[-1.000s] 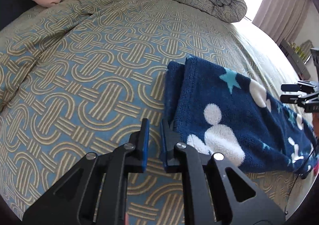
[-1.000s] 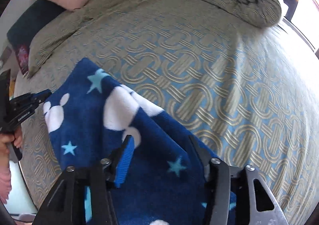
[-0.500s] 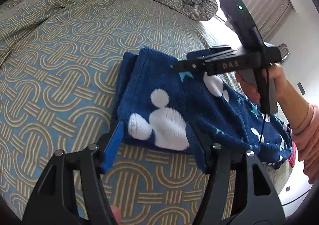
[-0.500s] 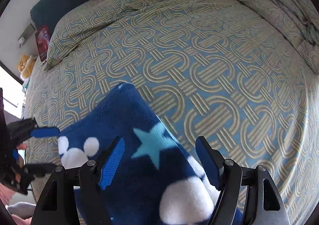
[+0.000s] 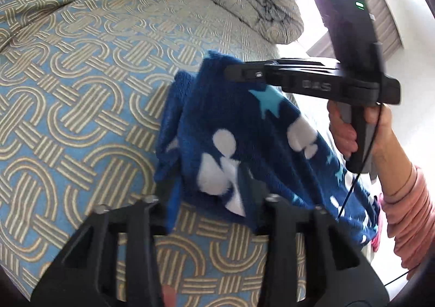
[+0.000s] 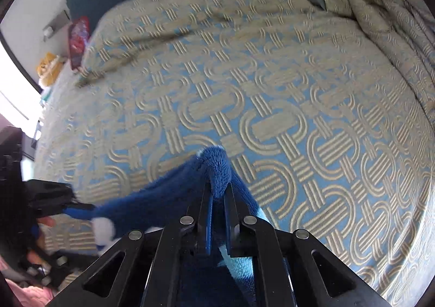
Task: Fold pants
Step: 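Fold the pants end over with the right gripper while the left gripper holds the stack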
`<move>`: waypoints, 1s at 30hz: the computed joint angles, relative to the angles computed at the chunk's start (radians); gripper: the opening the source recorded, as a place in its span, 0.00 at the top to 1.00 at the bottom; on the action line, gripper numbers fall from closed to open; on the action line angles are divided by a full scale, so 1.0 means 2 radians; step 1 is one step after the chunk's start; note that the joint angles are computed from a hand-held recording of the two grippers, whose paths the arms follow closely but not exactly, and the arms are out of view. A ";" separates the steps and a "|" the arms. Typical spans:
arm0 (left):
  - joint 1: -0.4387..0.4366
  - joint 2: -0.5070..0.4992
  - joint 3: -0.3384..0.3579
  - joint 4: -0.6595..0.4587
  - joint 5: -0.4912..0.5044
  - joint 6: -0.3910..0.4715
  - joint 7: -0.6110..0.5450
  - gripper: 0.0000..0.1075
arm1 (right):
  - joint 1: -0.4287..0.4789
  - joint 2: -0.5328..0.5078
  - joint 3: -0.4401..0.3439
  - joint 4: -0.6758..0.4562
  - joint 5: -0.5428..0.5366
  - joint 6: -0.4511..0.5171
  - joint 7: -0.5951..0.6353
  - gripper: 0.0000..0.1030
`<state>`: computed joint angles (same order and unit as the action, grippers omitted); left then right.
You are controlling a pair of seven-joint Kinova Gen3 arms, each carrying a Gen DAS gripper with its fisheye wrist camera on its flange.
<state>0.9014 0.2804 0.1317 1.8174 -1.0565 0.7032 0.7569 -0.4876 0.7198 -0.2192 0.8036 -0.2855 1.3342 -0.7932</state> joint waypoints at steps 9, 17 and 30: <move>0.006 -0.009 0.023 -0.007 -0.008 0.089 0.013 0.85 | -0.021 0.016 0.010 -0.046 -0.003 -0.012 -0.024 0.95; -0.001 -0.011 0.026 -0.007 0.037 0.087 -0.037 0.85 | -0.031 0.013 0.033 -0.035 0.050 -0.009 -0.086 0.78; 0.008 0.024 0.040 -0.105 0.035 0.104 -0.152 0.48 | 0.109 -0.053 0.068 -0.012 0.050 0.100 -0.205 0.55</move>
<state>0.9178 0.3275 0.2124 1.6078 -0.9870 0.9114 0.4534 -0.2693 0.6139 -0.0829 0.7796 -0.1849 1.5347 -1.2025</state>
